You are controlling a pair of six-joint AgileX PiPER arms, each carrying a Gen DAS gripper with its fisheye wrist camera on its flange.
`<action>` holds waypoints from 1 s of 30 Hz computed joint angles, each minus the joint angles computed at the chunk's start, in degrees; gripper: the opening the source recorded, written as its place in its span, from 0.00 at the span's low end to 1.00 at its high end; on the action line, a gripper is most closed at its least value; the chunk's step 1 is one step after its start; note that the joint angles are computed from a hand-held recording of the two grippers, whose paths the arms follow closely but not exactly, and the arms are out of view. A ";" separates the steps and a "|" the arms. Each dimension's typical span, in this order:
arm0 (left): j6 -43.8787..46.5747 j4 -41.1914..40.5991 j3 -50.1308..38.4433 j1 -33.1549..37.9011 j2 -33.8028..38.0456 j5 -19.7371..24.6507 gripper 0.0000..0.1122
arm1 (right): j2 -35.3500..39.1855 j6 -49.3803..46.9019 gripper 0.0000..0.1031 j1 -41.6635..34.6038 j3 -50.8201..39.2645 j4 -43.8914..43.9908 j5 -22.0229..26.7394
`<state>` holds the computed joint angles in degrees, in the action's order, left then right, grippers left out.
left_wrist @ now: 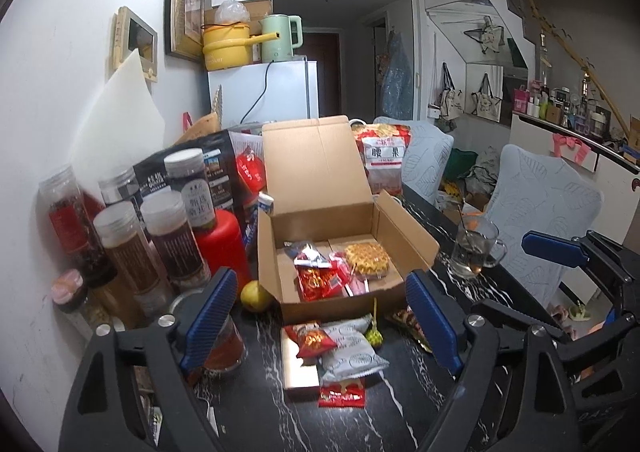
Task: Organize snacks
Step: 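Withdraw both tools from the box back toward the remaining snacks, then grasp the flat gold rectangular box with the left gripper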
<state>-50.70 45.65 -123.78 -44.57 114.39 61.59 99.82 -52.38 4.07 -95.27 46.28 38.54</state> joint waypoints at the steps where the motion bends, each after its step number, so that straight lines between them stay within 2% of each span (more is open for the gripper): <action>1: -0.45 0.02 1.24 -0.03 -0.50 -0.47 0.77 | -0.13 -0.33 0.89 -0.10 0.55 0.33 0.07; 7: -2.39 -0.78 6.90 0.10 -2.42 -2.60 0.77 | -0.21 -0.87 0.89 -0.27 3.62 0.75 -0.95; 17: -3.55 -6.64 14.09 3.26 -3.14 -7.24 0.77 | 2.75 0.03 0.89 -0.20 6.43 0.34 -1.85; 25: -5.18 -9.73 19.94 5.35 -2.59 -11.00 0.77 | 6.02 3.27 0.89 1.33 7.76 -4.26 -5.78; 30: -4.80 -11.53 21.82 6.72 -1.61 -12.72 0.77 | 8.93 4.32 0.89 1.67 6.64 -5.33 -4.93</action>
<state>-55.50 34.13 -101.96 -37.85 112.78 48.87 108.75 -48.06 5.74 -88.63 40.95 33.61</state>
